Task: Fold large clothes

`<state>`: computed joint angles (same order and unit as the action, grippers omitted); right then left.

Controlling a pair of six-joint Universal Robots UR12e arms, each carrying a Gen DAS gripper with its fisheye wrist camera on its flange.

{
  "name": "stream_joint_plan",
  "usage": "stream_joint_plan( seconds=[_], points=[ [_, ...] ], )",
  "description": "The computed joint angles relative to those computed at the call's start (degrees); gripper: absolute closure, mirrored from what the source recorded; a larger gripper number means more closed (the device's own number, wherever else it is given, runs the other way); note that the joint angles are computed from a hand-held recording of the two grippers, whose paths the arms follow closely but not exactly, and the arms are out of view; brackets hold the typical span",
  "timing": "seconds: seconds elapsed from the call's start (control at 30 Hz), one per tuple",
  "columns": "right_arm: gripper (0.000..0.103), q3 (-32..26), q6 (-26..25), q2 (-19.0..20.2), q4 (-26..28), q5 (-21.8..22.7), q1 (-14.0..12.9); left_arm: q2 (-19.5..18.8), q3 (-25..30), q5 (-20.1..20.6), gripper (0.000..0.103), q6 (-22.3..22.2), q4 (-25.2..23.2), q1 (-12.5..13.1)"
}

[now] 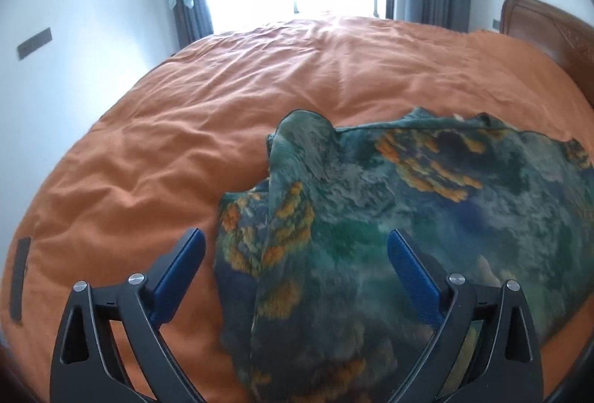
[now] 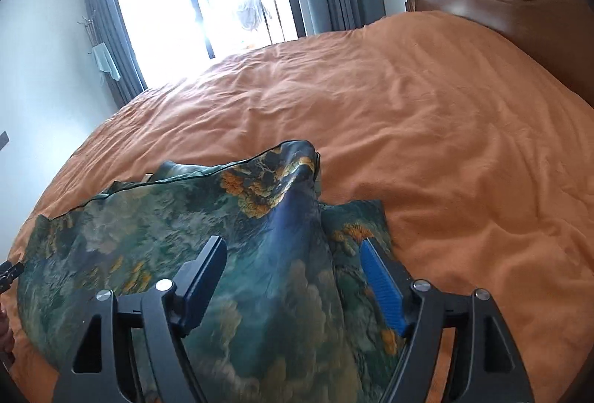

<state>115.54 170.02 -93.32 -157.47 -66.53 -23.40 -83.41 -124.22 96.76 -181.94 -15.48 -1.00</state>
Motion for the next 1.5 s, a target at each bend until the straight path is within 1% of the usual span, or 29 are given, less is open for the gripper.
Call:
stream_joint_plan(
  seconds=[0.07, 0.17, 0.23, 0.3, 0.37, 0.4, 0.5, 0.57, 0.63, 0.7, 0.83, 0.9, 0.97, 1.07, 1.17, 1.27, 1.37, 1.5],
  points=[
    [0.027, 2.7, -2.7, -3.5, 0.1, 0.1, -0.8, 2.6, -1.8, 0.0, 0.003, 0.6, -0.9, -0.6],
    [0.027, 6.9, -5.5, -8.4, 0.3, 0.4, -1.7, 5.3, -3.7, 0.3, 0.003, 0.6, -2.6, -2.2],
    [0.027, 9.4, -6.7, -11.7, 1.5, 0.4, -2.0, 6.5, -4.7, 0.5, 0.003, 1.0, -2.8, -3.9],
    [0.027, 11.5, -6.4, -14.8, 3.1, 1.2, -2.5, 7.5, -5.1, -0.6, 0.003, 1.9, -3.1, -5.5],
    [0.027, 12.8, -6.9, -17.3, 5.9, 3.3, -3.1, 7.9, -4.7, -1.8, 0.003, 3.0, -4.1, -7.1],
    [0.027, 13.5, -7.8, -18.4, 7.4, 4.1, -3.2, 7.9, -4.4, -2.4, 0.003, 3.6, -4.4, -7.8],
    [0.027, 14.8, -11.8, -20.5, 9.6, 5.3, -2.9, 6.6, -2.5, -3.8, 0.003, 5.7, -5.3, -10.0],
    [0.027, 15.5, -13.3, -21.1, 9.1, 5.2, -2.6, 4.9, -0.7, -3.0, 0.003, 6.4, -5.4, -11.3],
    [0.027, 15.6, -13.3, -21.0, 8.9, 7.0, -3.1, 2.5, 1.8, -2.7, 0.003, 6.3, -6.3, -11.7],
    [0.027, 15.0, -12.6, -20.0, 8.9, 8.2, -3.2, -0.2, 4.7, -1.7, 0.003, 3.7, -7.6, -12.0],
    [0.027, 13.0, -12.1, -17.4, 8.5, 9.8, -2.9, -6.2, 11.8, -2.9, 0.003, -2.3, -10.7, -11.0],
    [0.027, 12.6, -11.7, -17.0, 8.1, 10.8, -3.1, -9.1, 14.9, -2.0, 0.003, -4.2, -11.4, -11.2],
    [0.027, 12.6, -11.4, -17.0, 8.2, 12.2, -3.7, -12.0, 18.0, -0.9, 0.003, -4.1, -12.8, -11.7],
    [0.027, 12.8, -11.5, -17.4, 9.8, 14.4, -4.9, -15.1, 20.5, 1.1, 0.003, -3.3, -14.7, -12.6],
    [0.027, 13.0, -12.0, -17.8, 11.6, 15.7, -5.8, -15.7, 20.2, 2.8, 0.003, -1.8, -16.2, -13.3],
    [0.027, 13.0, -11.8, -17.4, 11.4, 15.7, -6.2, -14.1, 17.1, 3.7, 0.003, 0.5, -14.2, -14.0],
    [0.027, 13.1, -10.8, -16.7, 11.1, 15.5, -6.4, -11.7, 13.6, 4.5, 0.003, 3.0, -12.0, -14.9],
    [0.027, 13.5, -9.3, -16.6, 11.4, 15.4, -6.9, -9.1, 9.6, 6.6, 0.003, 5.6, -8.8, -16.7]
  ],
)
